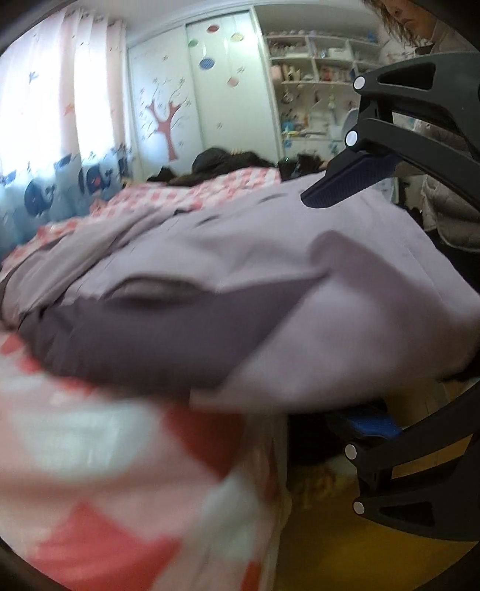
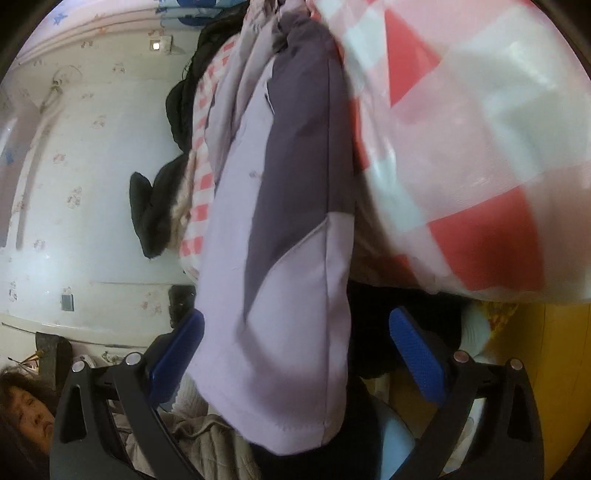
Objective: Fold large clothes
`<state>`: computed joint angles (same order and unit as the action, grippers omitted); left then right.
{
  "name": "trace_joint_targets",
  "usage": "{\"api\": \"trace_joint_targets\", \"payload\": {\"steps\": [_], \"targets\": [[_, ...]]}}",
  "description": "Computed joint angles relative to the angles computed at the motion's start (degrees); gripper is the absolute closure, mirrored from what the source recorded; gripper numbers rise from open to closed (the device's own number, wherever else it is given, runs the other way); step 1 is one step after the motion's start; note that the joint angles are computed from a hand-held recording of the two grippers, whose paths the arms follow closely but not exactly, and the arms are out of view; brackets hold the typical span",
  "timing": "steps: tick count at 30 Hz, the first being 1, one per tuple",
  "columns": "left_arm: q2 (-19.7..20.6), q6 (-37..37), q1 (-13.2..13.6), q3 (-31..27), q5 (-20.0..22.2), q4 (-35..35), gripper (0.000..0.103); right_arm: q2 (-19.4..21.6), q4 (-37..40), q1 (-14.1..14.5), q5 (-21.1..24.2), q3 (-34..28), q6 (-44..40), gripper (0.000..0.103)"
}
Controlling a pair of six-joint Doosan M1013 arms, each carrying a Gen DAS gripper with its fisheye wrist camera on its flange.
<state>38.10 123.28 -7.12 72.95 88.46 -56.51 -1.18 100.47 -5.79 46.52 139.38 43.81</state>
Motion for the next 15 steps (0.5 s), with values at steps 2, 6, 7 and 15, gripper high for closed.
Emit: {"api": "trace_joint_targets", "payload": {"steps": [2, 6, 7, 15], "targets": [[-0.53, 0.92, -0.77, 0.44, -0.49, 0.91, 0.011, 1.45, 3.34, 0.57, 2.53, 0.13, -3.00, 0.007], [-1.76, 0.73, -1.20, 1.68, -1.65, 2.82, 0.011, 3.20, 8.41, 1.66, 4.50, 0.38, -8.17, 0.007], [-1.79, 0.35, -1.47, 1.60, -1.75, 3.05, 0.011, 3.40, 8.80, 2.19, 4.12, 0.21, -8.89, 0.007], [-4.45, -0.33, -1.32, 4.36, -7.97, 5.70, 0.059, 3.49, 18.02, 4.67, 4.36, 1.35, -19.70, 0.070]]}}
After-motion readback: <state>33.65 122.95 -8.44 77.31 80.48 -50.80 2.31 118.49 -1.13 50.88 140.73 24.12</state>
